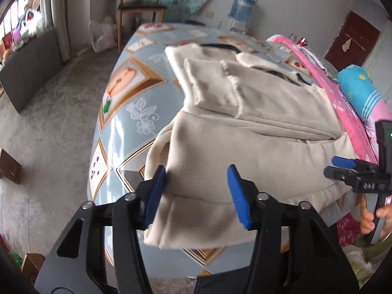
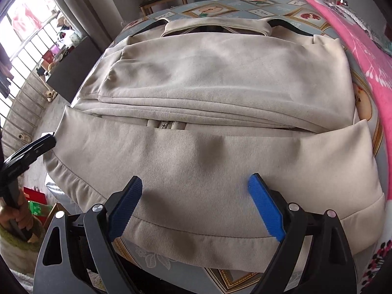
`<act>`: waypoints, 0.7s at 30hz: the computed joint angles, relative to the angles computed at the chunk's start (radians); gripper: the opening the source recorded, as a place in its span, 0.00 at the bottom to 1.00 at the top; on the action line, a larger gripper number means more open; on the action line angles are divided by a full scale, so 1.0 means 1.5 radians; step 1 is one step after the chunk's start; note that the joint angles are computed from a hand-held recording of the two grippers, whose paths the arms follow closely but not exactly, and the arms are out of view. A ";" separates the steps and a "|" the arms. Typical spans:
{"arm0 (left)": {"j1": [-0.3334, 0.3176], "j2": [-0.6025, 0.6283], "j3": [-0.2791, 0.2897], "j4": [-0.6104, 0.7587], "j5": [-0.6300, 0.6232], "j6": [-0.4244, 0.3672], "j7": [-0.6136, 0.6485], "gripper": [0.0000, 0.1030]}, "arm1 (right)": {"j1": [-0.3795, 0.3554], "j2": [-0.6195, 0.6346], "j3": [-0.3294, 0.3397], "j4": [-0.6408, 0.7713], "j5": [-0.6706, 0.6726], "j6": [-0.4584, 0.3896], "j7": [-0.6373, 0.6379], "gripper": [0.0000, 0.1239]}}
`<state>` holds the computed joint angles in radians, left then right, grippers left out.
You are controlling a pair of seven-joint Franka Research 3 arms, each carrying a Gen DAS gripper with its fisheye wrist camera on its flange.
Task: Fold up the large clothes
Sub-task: 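Raise both open tools above the folded jacket, then grasp the jacket hem edge with the left tool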
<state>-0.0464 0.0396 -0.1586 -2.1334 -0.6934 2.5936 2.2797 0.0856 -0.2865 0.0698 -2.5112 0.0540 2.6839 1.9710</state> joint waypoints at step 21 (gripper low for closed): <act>0.055 0.130 -0.026 0.167 -0.062 -0.164 0.036 0.35 | -0.002 0.009 0.007 0.009 -0.037 -0.007 0.031 0.71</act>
<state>0.0368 0.2347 -0.1980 -1.8833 -0.7859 2.3482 2.3335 0.0820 -0.2734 0.0803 -2.4972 -0.0011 2.6736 2.0169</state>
